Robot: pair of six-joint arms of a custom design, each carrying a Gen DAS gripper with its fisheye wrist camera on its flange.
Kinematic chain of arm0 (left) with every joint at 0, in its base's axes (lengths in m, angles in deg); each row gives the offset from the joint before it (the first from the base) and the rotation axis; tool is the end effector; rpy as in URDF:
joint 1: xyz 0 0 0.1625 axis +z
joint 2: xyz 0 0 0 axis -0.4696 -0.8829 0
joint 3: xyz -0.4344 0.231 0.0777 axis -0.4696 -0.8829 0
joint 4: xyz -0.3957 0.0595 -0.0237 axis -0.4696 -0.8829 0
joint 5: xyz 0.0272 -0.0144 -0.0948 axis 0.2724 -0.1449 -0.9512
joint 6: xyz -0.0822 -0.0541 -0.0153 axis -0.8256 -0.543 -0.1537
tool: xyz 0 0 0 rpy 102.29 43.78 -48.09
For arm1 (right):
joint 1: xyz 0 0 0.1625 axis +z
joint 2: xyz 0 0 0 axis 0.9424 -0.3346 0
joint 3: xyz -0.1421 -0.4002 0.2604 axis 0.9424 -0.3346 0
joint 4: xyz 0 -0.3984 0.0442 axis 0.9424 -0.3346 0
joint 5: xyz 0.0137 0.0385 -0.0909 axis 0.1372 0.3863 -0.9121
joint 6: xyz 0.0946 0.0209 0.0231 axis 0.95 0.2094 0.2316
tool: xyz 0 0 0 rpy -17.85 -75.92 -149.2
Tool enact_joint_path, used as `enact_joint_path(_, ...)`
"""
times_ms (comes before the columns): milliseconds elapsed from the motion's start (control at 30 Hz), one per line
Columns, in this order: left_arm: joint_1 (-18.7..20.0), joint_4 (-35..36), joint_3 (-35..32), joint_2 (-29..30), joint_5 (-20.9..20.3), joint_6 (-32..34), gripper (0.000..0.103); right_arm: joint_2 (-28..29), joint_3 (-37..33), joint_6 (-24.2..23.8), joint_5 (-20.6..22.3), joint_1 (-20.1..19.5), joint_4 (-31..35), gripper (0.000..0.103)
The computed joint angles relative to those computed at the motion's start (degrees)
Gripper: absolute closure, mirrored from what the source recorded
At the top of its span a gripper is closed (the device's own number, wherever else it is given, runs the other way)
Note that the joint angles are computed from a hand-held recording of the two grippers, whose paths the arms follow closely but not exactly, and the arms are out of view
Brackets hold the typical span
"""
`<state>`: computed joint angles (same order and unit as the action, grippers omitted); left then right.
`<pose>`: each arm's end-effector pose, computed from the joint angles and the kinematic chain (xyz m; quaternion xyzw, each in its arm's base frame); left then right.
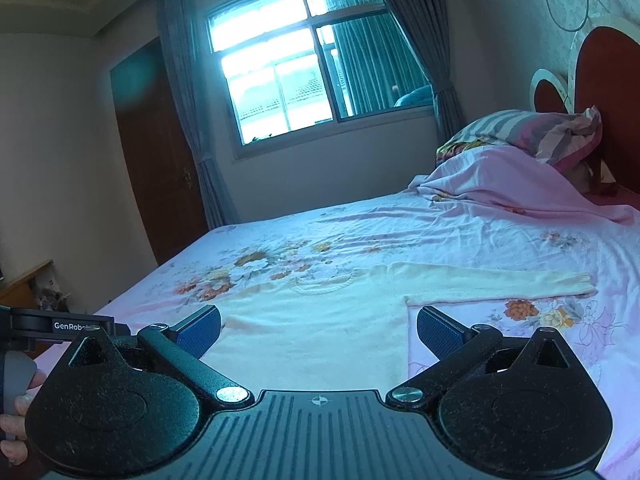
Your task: Fold small clothes
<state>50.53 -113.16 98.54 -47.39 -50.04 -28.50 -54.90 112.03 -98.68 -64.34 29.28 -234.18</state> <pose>-0.4108 -0.4158 0.1730 0.0810 0.7831 -0.4494 0.4222 0.1849 -0.3793 0.4121 0.2135 -0.8246 0.5071 0.1318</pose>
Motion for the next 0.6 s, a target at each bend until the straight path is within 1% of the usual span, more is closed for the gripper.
enact_joint_path(600,0.08,0.02,0.16,0.03,-0.09,-0.47,0.001,0.06,-0.21,-0.66,0.52,-0.37,0.33,0.000)
